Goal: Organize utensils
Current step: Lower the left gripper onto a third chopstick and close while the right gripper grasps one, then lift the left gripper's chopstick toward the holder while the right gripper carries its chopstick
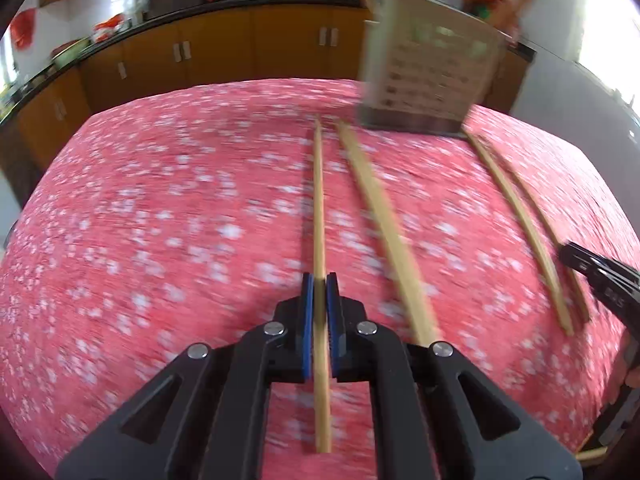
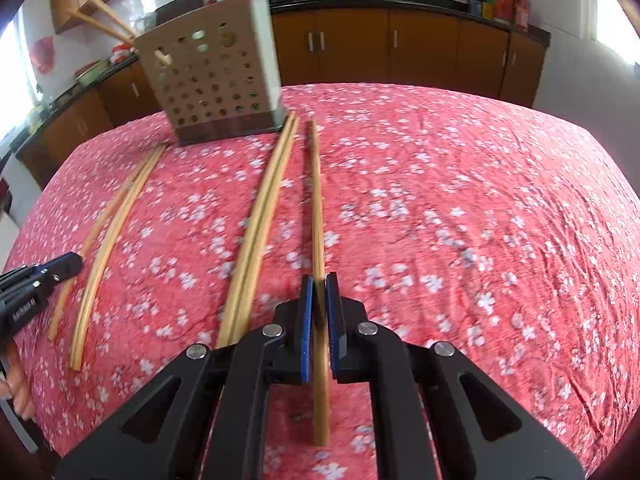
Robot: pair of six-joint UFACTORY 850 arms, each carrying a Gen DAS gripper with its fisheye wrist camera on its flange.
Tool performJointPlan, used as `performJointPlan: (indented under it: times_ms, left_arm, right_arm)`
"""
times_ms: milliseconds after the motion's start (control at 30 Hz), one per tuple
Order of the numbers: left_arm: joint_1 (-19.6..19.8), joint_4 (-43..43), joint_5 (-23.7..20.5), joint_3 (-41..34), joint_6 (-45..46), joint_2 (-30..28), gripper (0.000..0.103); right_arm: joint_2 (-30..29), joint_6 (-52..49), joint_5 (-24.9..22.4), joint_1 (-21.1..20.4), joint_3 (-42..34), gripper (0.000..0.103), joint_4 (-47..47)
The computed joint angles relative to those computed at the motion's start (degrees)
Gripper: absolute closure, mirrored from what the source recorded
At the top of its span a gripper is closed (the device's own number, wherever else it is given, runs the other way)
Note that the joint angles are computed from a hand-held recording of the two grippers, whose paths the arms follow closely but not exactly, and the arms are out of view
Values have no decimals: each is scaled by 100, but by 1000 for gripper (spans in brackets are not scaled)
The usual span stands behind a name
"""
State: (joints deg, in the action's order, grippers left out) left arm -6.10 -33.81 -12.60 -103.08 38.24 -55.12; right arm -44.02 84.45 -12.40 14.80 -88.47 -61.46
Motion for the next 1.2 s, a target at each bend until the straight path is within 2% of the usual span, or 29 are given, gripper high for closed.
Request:
performJointPlan:
  times_ms: [133,267,333,467,600,800,1200]
  left_arm:
    - [177,927,8,-330,-1094,-207,95]
    - [336,-61,-145,-468,-171,-297,94]
    - [342,-437,-43,-368,278,-257,94]
    - [360,-629,-106,-393,436,-268,93]
    - [348,-622,-104,-393,410,-268,93]
    - [308,-172,-5,-354,26,-243,93]
    - [330,-276,-86,-416,104,-277,93]
  right_arm:
    - [-56,427,-161,-132,-74,95,-216]
    - [-67,542,-81,-192,-72,95,-267]
    - [-78,484,-135,-176,-92,95,-240]
    - [-45,594,-138,-168,-31,95,-353]
    - [2,715,-31,-220,51,95,-475]
    - [-19,685,-104,-189,18,95,-465]
    - [-2,746,-19,-209,41,95,-479]
